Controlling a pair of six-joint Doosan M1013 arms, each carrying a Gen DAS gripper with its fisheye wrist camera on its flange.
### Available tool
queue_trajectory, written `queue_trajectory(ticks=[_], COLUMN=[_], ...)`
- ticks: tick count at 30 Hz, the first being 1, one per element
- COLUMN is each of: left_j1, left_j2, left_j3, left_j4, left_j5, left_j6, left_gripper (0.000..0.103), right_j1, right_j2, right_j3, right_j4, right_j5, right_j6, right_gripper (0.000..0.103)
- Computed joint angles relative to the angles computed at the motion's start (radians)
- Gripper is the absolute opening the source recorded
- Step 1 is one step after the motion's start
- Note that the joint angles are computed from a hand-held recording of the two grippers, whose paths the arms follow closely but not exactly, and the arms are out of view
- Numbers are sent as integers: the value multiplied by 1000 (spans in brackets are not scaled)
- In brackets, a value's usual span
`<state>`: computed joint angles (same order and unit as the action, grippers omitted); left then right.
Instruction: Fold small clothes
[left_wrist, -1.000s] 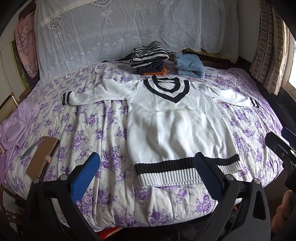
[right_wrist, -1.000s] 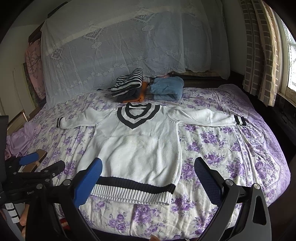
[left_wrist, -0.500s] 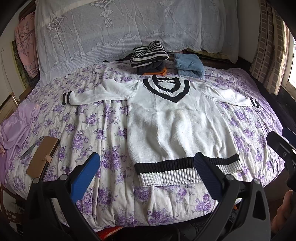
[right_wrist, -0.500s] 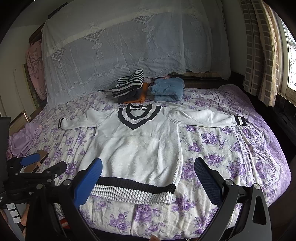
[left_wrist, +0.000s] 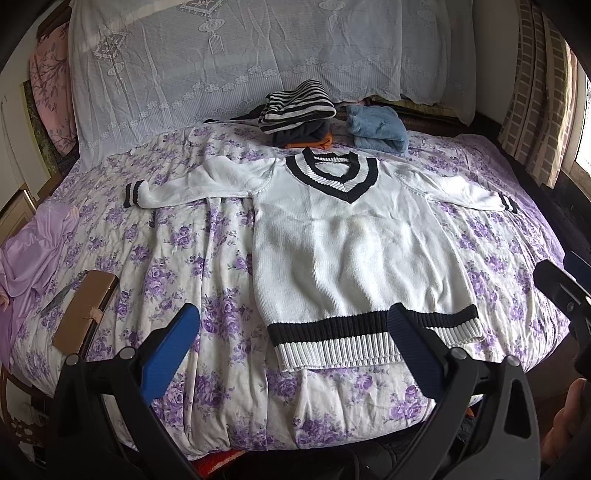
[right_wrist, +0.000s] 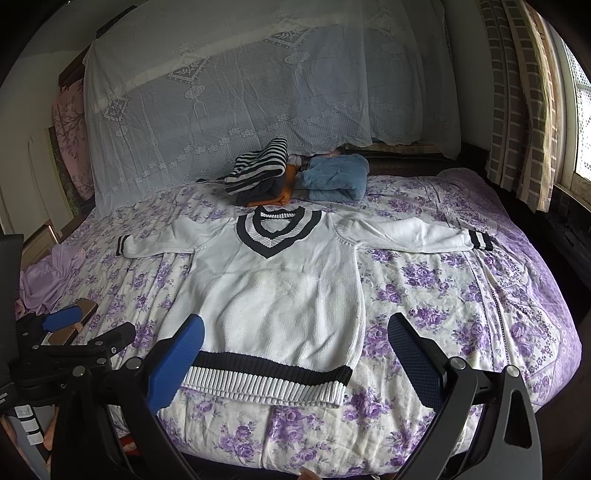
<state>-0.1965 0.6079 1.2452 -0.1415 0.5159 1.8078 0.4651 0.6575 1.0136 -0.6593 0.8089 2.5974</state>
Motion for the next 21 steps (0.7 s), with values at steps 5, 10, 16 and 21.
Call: queue_trajectory(ticks=[5,10,16,21], left_j1=[0,0,0,0], left_j2=[0,0,1,-3], left_j3=[0,0,-1,6], left_j4=[0,-1,0,0], left_j5=[-1,-1,0,-2], left_j6=[-1,0,1,0], left_gripper=[99,99,99,99], right_j1=[-1,1,1,2], right_j2=[-2,0,0,1], right_j3=[5,-2,0,-3], right_j4=[-2,1,-1,-2], right_j5=[-4,0,0,1], right_j6=[2,-1,1,2], right_gripper=[100,100,100,100])
